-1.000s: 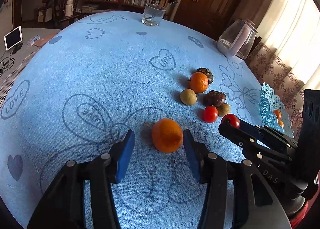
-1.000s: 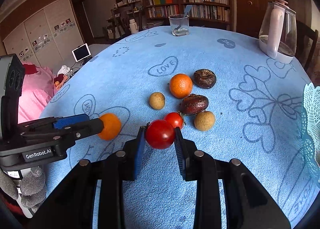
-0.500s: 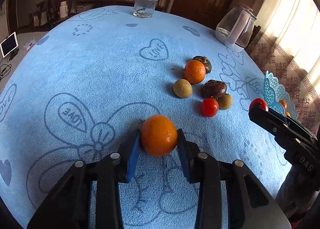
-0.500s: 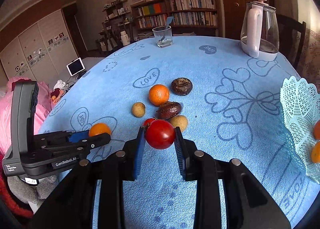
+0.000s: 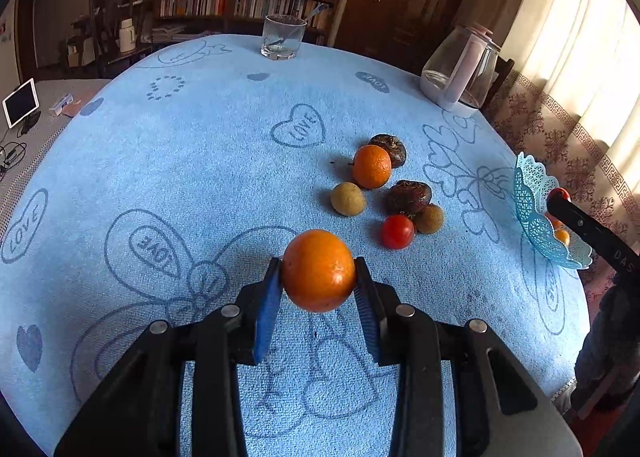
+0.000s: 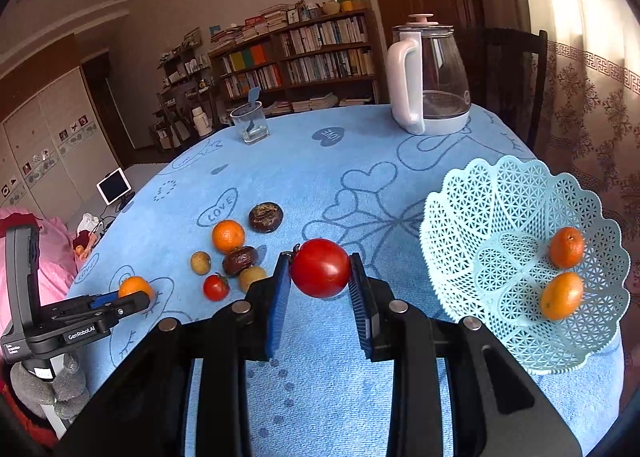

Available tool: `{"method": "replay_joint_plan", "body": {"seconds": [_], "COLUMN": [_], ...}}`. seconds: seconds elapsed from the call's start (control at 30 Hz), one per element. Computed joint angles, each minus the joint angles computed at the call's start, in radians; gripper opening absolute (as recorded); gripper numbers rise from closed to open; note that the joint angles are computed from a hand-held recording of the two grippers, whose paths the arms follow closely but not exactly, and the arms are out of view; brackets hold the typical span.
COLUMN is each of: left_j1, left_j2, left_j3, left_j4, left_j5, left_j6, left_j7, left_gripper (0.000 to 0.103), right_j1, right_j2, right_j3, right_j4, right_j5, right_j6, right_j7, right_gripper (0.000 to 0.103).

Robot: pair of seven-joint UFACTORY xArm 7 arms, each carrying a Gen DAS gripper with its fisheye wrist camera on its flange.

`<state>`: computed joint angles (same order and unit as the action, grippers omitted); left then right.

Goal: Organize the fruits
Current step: 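Carry the tomato over the basket and open the right tool, then lower the held orange into the basket and open the left tool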

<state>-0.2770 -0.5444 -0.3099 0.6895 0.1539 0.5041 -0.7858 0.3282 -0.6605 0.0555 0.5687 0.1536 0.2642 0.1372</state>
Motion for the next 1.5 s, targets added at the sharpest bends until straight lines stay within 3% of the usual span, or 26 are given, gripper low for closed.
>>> {"method": "replay_joint_plan", "body": {"seconds": [0.23,0.43,0.5,0.57,0.6,0.93,1.07,1.2,1.5], "left_j1": [-0.004,-0.006,-0.007,-0.008,-0.009,-0.045,-0.086,-0.142,-0.288], "left_j2": [0.011,0.033,0.042,0.055,0.063,0.222,0.33,0.453,0.688], "left_j3": [-0.018,-0.036,-0.044,-0.052,-0.054,-0.099,-0.105,-0.098,-0.026], "left_j4": [0.031,0.069,0.084,0.104,0.113,0.283,0.392,0.512,0.751], "left_j5": [0.015,0.04,0.051,0.063,0.069,0.167,0.229,0.295,0.309], "left_j6": [0.01,0.022,0.026,0.029,0.029,0.029,0.029,0.032,0.06], "left_j7": [-0.005,-0.014,-0.018,-0.021,-0.021,-0.023,-0.022,-0.019,0.045], "left_gripper": [0.036,0.036,0.036,0.036,0.036,0.036,0.036,0.036,0.036], "right_j1": [-0.111,-0.152,-0.157,-0.162,-0.169,-0.227,-0.25,-0.264,-0.262], "right_j2": [-0.078,-0.108,-0.112,-0.122,-0.128,-0.181,-0.196,-0.202,-0.195], "right_j3": [-0.028,-0.066,-0.081,-0.094,-0.094,-0.112,-0.118,-0.125,-0.137], "right_j4": [-0.042,-0.07,-0.074,-0.081,-0.084,-0.098,-0.102,-0.105,-0.107], "right_j5": [-0.025,-0.024,-0.013,0.0,0.004,0.011,0.012,0.01,0.014], "right_j6": [0.015,0.012,0.012,0.005,-0.001,-0.031,-0.038,-0.041,-0.042], "right_j7": [0.032,0.033,0.036,0.041,0.047,0.083,0.103,0.112,0.117], "right_gripper": [0.03,0.031,0.036,0.056,0.059,0.061,0.067,0.068,0.068]}}
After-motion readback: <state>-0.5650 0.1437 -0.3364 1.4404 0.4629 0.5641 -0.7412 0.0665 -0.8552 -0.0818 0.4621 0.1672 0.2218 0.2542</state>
